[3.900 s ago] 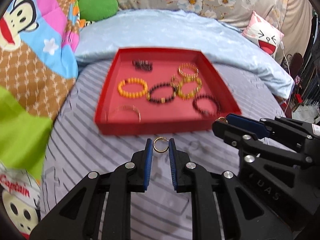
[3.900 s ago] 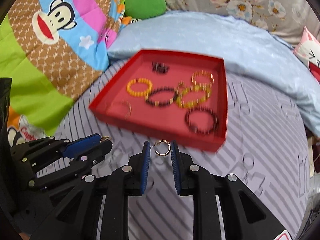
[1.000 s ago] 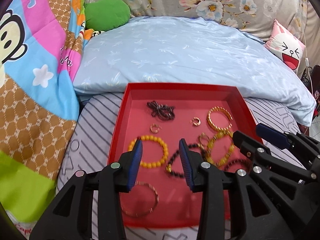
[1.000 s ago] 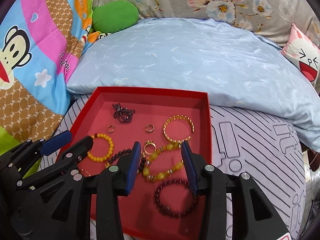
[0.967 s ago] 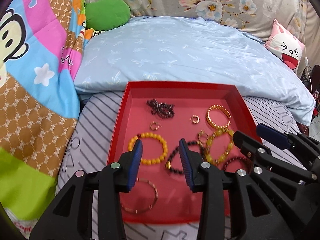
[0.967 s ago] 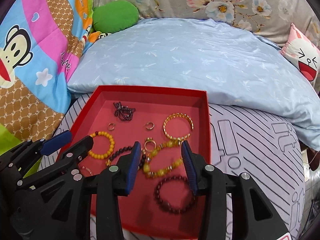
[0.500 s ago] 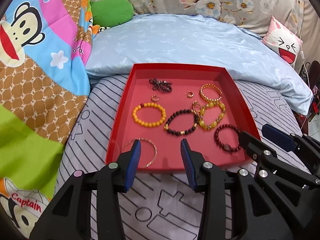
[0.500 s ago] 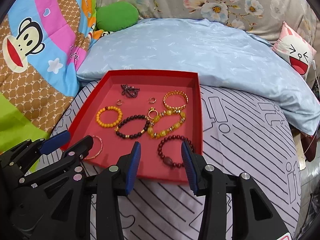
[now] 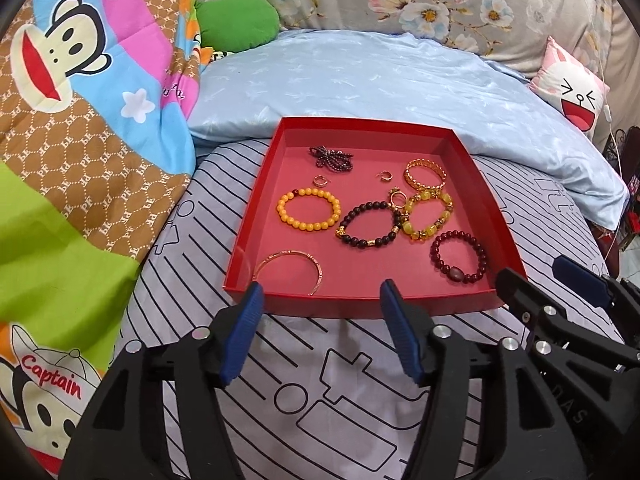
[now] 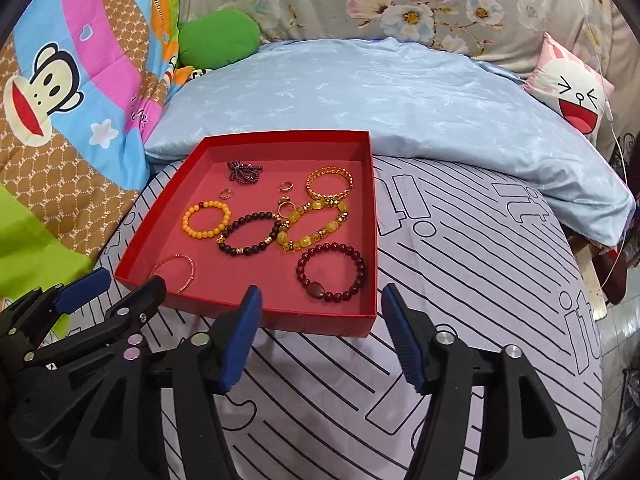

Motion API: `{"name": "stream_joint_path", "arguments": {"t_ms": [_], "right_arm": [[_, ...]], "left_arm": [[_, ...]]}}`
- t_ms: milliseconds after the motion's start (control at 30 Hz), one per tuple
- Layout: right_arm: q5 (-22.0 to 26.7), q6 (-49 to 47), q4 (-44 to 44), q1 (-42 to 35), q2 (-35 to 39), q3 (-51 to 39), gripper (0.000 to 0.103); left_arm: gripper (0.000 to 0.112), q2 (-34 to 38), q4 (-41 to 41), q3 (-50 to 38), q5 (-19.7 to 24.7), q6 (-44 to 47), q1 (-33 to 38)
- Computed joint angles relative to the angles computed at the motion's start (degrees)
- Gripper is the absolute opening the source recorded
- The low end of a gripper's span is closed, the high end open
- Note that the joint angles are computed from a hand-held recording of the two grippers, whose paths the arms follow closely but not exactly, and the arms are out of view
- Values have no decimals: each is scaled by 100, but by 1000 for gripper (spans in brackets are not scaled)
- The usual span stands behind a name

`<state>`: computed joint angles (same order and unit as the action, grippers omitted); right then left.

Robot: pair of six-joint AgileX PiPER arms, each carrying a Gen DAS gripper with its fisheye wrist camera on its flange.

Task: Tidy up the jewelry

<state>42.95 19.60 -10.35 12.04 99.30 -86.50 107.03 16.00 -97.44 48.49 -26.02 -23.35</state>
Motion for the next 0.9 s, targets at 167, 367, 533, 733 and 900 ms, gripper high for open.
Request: {"name": "stream_joint_path", "arguments": {"t_ms": [167, 367, 533, 733, 900], "right_arm": [[-37, 67, -155, 41, -66, 91, 66], [-186, 272, -360, 63, -233, 314, 78], [-227, 194, -265, 18, -341, 403, 84], [-84, 239, -424, 135, -396, 418, 84], [-117, 367, -488, 186, -485, 542, 84]], "left_arm": [[68, -89, 193, 159, -26, -225, -23], [78, -265, 305, 421, -152, -401, 17], [90, -413, 475, 599, -198, -631, 29], [90, -581, 547, 834, -267, -665, 31], [91, -668, 581, 940, -236, -731, 23]]}}
